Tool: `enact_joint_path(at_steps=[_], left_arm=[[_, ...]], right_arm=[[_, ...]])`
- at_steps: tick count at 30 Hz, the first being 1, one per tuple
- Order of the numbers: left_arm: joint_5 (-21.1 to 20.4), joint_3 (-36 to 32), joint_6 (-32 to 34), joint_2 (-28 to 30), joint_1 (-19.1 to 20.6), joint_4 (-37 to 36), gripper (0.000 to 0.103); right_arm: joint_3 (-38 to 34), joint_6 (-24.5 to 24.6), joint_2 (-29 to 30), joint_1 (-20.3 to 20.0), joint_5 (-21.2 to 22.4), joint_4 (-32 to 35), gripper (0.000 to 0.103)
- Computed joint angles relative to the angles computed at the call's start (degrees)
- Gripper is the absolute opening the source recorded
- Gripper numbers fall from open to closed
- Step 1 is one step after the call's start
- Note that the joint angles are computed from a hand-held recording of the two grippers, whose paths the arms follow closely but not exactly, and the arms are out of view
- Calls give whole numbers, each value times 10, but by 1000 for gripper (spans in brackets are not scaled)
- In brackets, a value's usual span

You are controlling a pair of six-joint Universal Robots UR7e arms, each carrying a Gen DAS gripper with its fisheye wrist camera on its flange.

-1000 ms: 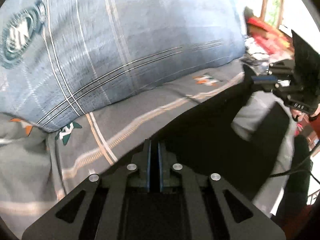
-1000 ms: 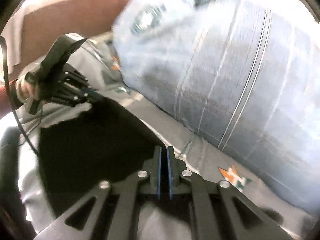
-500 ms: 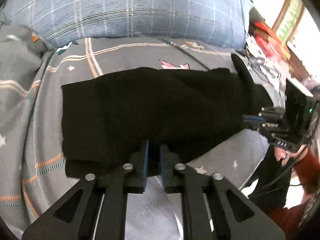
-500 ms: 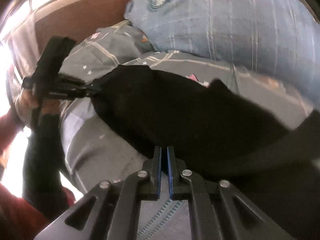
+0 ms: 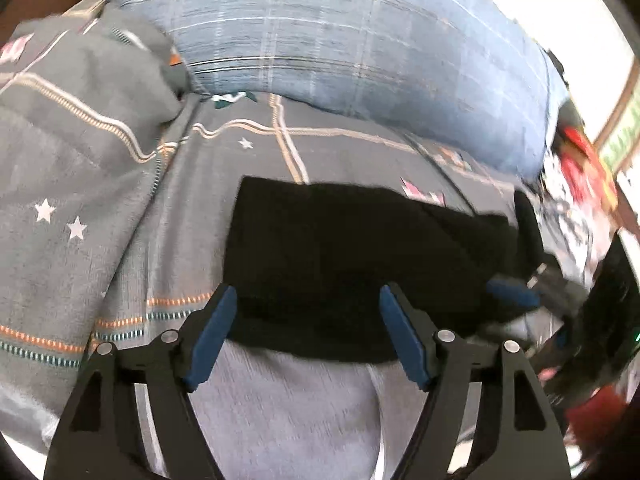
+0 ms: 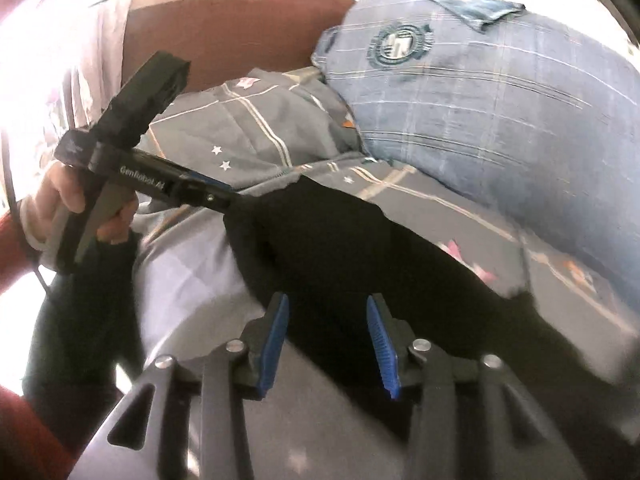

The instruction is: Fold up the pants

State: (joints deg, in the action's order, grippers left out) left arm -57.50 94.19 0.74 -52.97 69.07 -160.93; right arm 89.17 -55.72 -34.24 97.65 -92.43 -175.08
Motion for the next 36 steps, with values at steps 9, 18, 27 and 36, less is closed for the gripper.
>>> enact_joint_path(at_steps=[9, 18, 27, 36], left_arm=[[17, -38, 14, 36, 10, -4, 74], [14, -32, 6, 30, 9, -10, 74], [17, -33, 4, 25, 1, -5, 74], [36, 1, 21, 9, -11, -27, 74]], right_arm=[[-71, 19, 56, 6, -22, 39, 11], [-40, 5, 41, 11, -15, 21, 34], [-66, 43, 57, 15, -43, 30, 4], [-23, 60, 6, 13, 4, 62, 4]])
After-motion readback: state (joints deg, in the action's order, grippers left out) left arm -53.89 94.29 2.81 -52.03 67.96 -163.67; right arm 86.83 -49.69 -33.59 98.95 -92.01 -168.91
